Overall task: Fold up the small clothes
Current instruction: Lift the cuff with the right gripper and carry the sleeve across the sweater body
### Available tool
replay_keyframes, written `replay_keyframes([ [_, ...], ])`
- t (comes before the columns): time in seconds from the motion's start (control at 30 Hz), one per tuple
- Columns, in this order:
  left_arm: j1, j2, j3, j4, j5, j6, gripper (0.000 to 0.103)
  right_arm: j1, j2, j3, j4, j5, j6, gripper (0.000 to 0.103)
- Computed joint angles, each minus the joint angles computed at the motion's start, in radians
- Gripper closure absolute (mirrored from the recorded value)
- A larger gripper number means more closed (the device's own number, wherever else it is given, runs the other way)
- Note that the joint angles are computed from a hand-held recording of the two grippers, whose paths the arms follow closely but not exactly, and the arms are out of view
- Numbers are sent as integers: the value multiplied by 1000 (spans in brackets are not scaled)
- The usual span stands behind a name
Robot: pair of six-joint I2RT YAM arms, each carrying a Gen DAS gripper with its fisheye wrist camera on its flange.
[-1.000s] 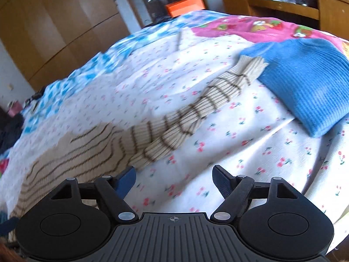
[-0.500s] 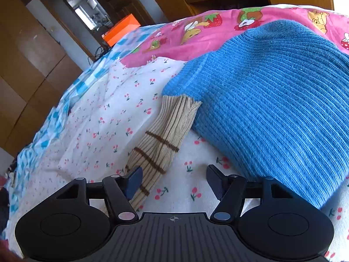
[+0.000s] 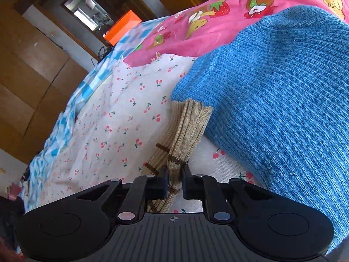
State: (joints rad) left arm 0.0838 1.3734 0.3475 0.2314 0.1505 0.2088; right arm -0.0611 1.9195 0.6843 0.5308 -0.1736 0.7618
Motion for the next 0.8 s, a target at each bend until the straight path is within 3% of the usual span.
replay_keyframes([
  [0.17,0,-56,-11,-5,17,-5,1,-36,-203,-131,88,-58,27,93],
  [0.3,-14,-95,-29,-3,22,-3,0,-16,-327,-116,-39,-30,-39,93],
  [0.4,-40,-76,-27,-1,8,-9,0,16,-249,-11,-139,44,-87,88],
  [0.47,-55,-62,-22,-11,-1,-16,0,17,-172,65,-215,38,-117,87],
  [0.53,-64,-77,-33,-15,-3,-10,0,6,-148,41,-176,-5,-120,87],
  [0.67,-66,-81,-58,2,-12,31,0,-36,-175,-69,-58,-26,-131,68],
  [0.8,-76,-45,-58,14,-13,30,0,-70,-156,-86,-62,-39,-160,68],
])
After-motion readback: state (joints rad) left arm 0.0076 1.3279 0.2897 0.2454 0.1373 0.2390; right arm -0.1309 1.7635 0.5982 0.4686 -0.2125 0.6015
